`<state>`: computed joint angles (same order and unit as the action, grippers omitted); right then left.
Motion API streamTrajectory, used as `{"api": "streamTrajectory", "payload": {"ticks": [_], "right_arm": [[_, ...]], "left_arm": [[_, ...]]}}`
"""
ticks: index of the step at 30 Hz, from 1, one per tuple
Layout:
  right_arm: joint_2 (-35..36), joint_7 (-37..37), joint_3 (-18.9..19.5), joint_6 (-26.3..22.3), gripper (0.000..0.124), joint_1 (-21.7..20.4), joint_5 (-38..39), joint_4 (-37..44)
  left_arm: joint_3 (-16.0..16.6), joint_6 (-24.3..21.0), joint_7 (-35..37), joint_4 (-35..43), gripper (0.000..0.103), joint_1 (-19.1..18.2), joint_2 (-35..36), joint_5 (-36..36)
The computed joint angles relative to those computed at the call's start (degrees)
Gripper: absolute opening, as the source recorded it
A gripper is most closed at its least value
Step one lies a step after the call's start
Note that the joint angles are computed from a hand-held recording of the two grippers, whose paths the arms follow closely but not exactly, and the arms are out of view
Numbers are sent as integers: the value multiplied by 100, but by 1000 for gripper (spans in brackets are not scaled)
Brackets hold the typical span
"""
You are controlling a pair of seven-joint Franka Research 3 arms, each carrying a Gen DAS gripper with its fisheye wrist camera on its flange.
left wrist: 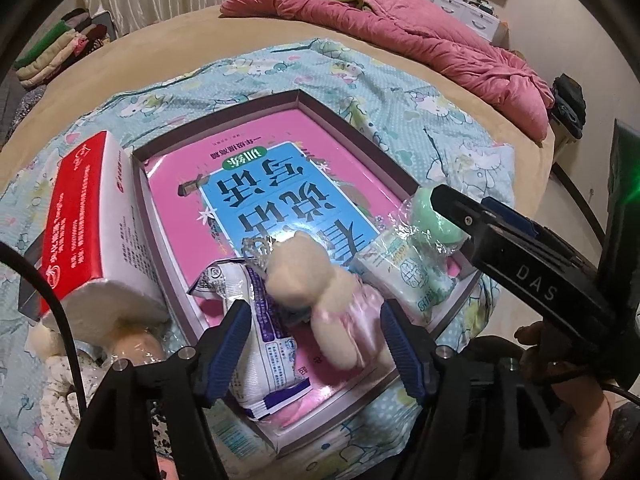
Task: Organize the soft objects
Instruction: 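Open the left tool to drop the cream teddy bear onto the tray, then move both open tools back from the tray toward the pile of soft items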
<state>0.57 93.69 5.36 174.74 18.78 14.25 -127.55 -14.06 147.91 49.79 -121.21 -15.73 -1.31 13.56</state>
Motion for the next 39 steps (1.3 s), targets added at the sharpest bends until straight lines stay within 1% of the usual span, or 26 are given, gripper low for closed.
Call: {"api": "streamTrajectory", "payload": {"ticks": [7, 12, 15, 17, 21, 24, 27, 31, 33, 39], "right_arm": [[-17, -67, 14, 74, 73, 19, 14, -24], [-64, -211, 38, 234, 78, 50, 22, -83], [-93, -155, 42, 303, 78, 52, -117, -117], [-112, 30, 42, 332, 78, 35, -364, -142], [-166, 409, 60, 395, 78, -21, -844, -204], [-206, 463, 79, 363, 78, -35, -931, -216], [-284, 83, 76, 385, 79, 68, -488, -257], [-421, -38, 133, 405, 79, 112, -314, -306], [-495, -356, 82, 452, 79, 273, 89, -333], [-664, -660, 141, 469, 79, 431, 427, -370]], "left_arm": [[5, -4, -187, -131, 71, 23, -194, 161], [-3, 5, -446, -289, 74, 59, -411, 341], [-13, -5, -648, -374, 80, 93, -538, 471], [-12, -58, -728, -407, 85, 105, -602, 487], [-15, -137, -818, -449, 86, 121, -684, 517], [-22, -153, -837, -505, 86, 116, -758, 516], [-41, -196, -882, -530, 86, 116, -807, 568], [-35, -239, -904, -582, 86, 116, -899, 550], [-29, -229, -932, -632, 86, 128, -967, 553], [-18, -252, -1002, -787, 86, 168, -1199, 559]]}}
